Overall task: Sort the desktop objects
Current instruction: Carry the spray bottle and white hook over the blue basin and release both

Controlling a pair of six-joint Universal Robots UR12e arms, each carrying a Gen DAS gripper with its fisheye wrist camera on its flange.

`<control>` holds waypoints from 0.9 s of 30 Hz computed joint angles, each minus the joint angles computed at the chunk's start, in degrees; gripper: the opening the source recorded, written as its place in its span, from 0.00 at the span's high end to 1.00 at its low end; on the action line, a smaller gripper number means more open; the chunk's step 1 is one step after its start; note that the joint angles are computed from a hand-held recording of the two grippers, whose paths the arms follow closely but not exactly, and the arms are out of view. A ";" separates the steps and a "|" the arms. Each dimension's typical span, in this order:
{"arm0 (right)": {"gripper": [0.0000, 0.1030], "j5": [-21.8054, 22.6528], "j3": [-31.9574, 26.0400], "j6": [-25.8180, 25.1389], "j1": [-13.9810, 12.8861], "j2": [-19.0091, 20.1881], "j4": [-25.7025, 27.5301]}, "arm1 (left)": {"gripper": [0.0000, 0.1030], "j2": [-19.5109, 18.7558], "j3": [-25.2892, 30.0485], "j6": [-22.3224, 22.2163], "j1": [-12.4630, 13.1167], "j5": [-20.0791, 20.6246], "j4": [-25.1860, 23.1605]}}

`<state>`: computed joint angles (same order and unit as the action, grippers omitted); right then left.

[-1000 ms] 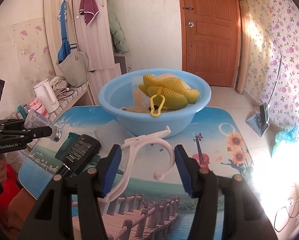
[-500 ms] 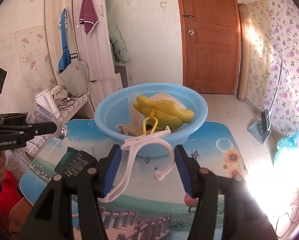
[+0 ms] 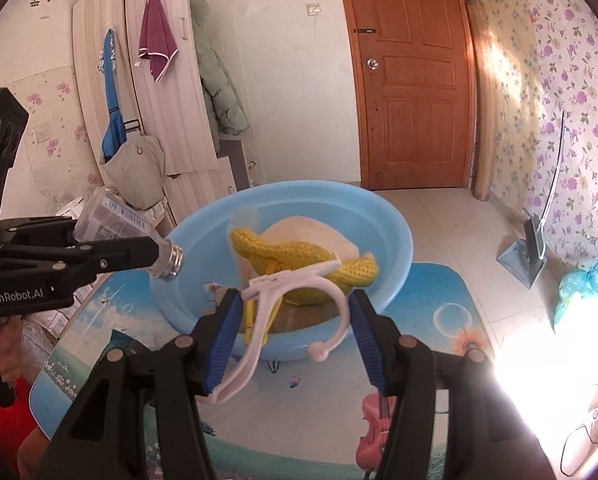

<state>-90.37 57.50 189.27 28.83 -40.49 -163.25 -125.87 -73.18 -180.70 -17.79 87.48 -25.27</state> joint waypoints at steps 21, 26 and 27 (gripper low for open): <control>0.50 0.45 -13.81 -4.37 1.22 7.41 12.54 | 0.28 2.22 -6.12 -1.50 1.19 -0.97 2.37; 0.50 -0.17 -11.46 -4.42 1.57 6.02 11.20 | 0.23 3.11 -7.87 -2.07 1.22 -0.87 3.70; 0.49 -0.64 -11.02 -4.48 1.66 5.77 10.97 | 0.21 3.28 -8.22 -2.20 1.19 -0.78 3.87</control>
